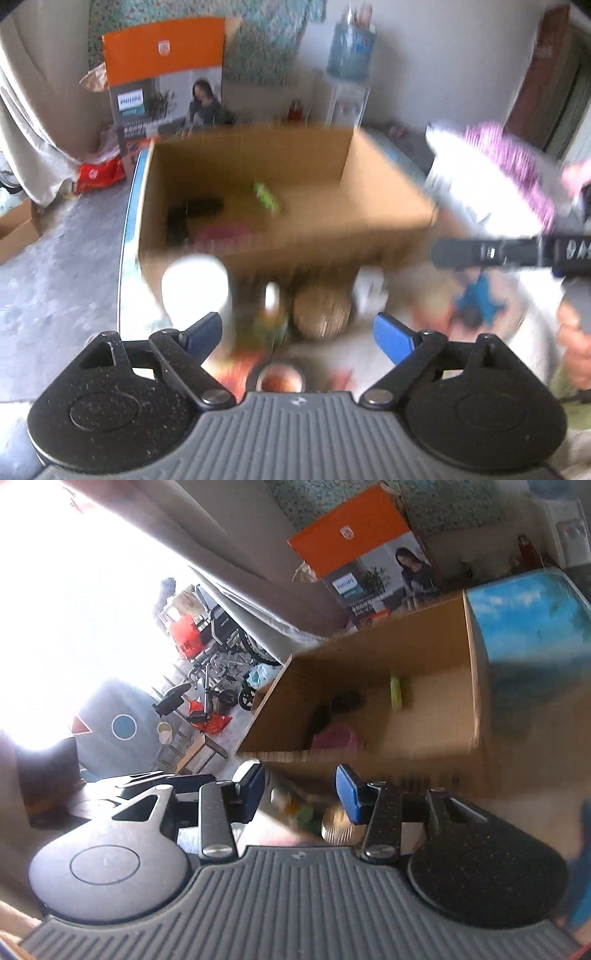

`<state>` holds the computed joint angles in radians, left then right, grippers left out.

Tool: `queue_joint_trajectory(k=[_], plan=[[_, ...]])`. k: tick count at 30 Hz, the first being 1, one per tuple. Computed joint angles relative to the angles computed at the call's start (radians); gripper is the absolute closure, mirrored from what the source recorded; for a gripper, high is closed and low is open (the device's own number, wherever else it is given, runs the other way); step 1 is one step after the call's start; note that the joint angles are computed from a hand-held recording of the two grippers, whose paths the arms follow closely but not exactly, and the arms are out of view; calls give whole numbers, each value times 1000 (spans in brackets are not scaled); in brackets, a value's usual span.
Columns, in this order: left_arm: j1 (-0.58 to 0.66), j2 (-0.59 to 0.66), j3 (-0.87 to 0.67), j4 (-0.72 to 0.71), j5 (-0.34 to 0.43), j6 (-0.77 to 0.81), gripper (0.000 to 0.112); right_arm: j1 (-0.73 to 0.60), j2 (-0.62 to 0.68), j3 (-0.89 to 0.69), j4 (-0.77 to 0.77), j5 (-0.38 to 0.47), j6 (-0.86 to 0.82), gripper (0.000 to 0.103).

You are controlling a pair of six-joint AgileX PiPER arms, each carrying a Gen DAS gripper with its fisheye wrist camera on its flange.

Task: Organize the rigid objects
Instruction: 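Move the right gripper back to the black electrical tape roll, then grasp the black electrical tape roll by its rim with the right gripper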

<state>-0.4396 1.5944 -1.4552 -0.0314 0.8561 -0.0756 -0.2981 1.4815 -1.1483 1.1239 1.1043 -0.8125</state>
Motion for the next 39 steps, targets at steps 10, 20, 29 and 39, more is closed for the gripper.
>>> queue_joint_trajectory(k=[10,20,29,39], plan=[[-184,37,242,403,-81,-285,30,239,-1,269,36,-282,-65,67],[-97,32,289,279,-184,-199,49,455,139,166,-105,-429,59,76],[-100,25,306,214,-225,-130,55,495,193,95,-246,-451,175,84],[-147,49,283,83,-251,24,56,422,75,224,-299,-476,244,84]])
